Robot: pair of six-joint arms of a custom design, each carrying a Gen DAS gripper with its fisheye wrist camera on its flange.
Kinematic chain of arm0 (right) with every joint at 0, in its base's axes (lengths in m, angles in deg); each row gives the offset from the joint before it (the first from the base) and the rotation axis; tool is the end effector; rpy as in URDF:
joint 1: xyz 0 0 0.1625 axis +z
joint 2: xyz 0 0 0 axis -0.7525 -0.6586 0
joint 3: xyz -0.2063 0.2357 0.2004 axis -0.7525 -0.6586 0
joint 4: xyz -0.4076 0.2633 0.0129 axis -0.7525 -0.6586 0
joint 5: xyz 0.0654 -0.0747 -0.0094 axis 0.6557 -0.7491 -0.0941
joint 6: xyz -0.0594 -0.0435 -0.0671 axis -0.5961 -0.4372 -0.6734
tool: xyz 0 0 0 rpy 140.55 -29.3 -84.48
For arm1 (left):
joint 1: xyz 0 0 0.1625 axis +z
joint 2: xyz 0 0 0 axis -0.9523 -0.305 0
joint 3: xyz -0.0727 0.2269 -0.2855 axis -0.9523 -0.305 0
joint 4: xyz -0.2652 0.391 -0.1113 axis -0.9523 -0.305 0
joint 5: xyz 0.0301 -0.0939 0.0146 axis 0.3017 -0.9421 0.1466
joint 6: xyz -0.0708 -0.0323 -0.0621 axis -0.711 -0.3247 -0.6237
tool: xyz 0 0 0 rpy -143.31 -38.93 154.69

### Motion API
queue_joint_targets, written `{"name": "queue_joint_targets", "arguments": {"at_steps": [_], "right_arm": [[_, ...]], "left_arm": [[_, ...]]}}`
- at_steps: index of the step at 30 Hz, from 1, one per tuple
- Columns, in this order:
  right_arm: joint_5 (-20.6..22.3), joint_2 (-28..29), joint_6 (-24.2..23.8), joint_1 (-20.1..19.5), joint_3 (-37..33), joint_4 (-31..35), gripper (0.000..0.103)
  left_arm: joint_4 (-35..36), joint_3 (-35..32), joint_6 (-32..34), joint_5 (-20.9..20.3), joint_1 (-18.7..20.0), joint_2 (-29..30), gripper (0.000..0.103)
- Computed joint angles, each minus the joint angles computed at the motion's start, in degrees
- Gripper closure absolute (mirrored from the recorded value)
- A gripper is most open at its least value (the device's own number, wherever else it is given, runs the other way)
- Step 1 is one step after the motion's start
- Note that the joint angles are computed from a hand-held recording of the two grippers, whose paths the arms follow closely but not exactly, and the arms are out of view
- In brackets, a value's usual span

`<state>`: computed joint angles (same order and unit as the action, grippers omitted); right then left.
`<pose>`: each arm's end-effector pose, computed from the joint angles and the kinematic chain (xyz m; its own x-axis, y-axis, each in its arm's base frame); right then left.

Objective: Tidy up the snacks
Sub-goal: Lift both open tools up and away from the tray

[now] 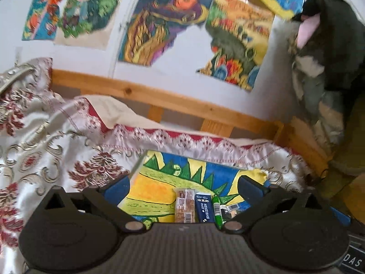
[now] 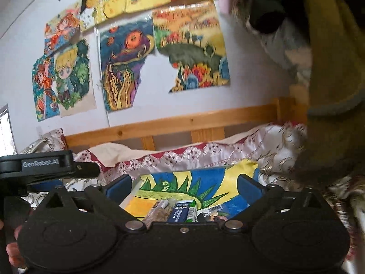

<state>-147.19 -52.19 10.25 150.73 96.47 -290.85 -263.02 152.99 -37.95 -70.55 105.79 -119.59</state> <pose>0.2090 -0.4661 0.2813 -0.8212 -0.1258 0.5566 -0.5678 0.2777 -0.7750 -0.3436 -0.4897 0.1948 -0.8726 0.0332 -0.4873 0.4520 0.4329 -0.7799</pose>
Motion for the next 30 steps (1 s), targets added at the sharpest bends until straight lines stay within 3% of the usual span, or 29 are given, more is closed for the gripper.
{"name": "queue_joint_targets", "arguments": {"at_steps": [4,11,22,30], "right_arm": [[-0.96,-3.2,0.37,1.35,3.7,-1.74,0.001],[-4.56,-7.83,0.59,4.17,8.47,-0.29,0.001],[-9.29,-13.88,-0.14,7.21,15.18,1.05,0.001],[-12.0,-18.35,-0.45,7.73,20.08,2.14,0.001]], "left_arm": [[-0.79,4.82,-0.55,1.09,-2.55,-4.47,0.001],[3.97,12.51,-5.58,4.42,-6.95,-12.01,0.001],[20.13,22.84,-19.85,10.08,-13.85,-23.71,0.001],[41.38,26.24,-37.39,11.69,-16.82,-31.44,0.001]]}}
